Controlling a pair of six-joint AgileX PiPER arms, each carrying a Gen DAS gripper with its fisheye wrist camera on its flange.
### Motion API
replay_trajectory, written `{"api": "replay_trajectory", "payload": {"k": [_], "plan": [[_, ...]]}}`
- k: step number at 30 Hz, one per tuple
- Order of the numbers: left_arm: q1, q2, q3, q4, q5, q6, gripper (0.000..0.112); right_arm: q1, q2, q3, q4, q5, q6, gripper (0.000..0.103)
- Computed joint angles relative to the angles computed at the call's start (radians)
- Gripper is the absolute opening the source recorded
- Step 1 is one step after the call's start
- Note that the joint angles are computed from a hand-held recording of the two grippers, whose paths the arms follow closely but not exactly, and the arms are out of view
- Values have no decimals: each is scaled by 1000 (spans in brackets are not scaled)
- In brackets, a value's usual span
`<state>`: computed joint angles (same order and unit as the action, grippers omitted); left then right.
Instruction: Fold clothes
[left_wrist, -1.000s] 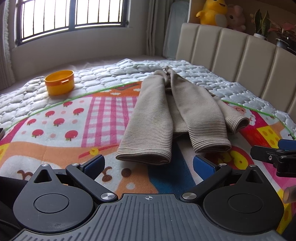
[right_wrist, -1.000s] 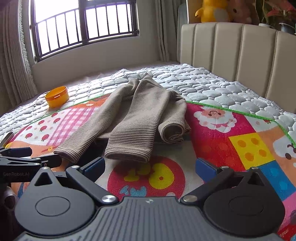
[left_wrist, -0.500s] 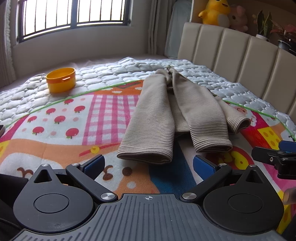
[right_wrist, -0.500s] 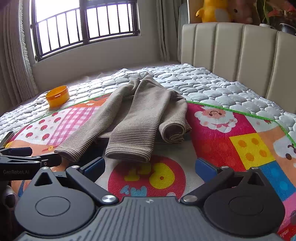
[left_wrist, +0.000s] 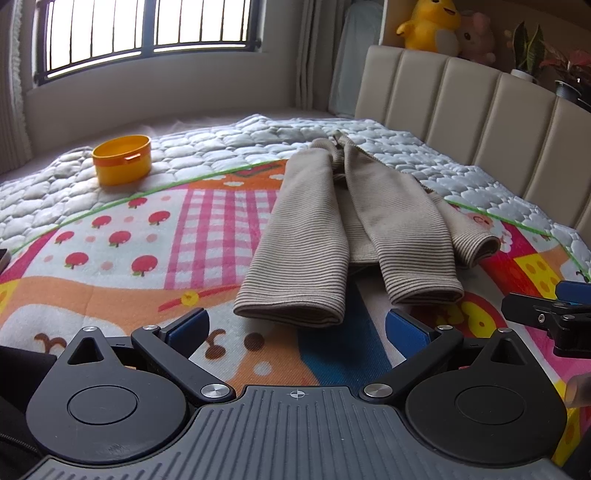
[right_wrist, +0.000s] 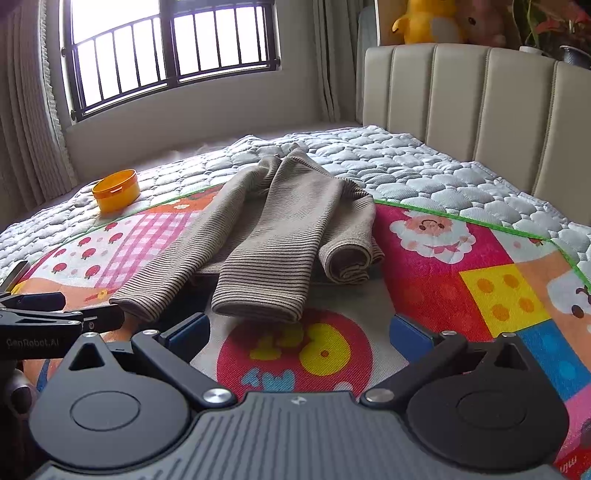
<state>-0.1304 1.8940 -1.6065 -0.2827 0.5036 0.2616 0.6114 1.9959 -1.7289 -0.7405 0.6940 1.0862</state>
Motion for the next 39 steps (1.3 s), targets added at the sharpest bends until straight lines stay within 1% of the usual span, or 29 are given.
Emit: {"api": "replay_trajectory", "payload": {"k": [17, 25, 29, 33, 36, 37, 39], "plan": [[2, -3, 8, -12, -6, 10, 103, -1, -2, 3, 4, -1, -2, 103], [6, -1, 3, -36, 10, 33, 103, -3, 0, -3, 28, 2, -18, 103], [11, 22, -35, -36, 64, 20, 103, -8, 3, -17, 58, 5, -44, 103], [27, 69, -120, -62, 171, 13, 103, -36, 8, -41, 144, -14, -97, 103], [46, 117, -220, -122, 262, 23, 103, -82, 31, -83, 253, -40, -172, 103], [52, 139, -262, -138, 294, 20, 103, -98, 49, -112, 290, -38, -205, 103], [59, 205, -387, -151, 365, -12, 103, -131, 104, -203, 350, -9, -273, 103]]}}
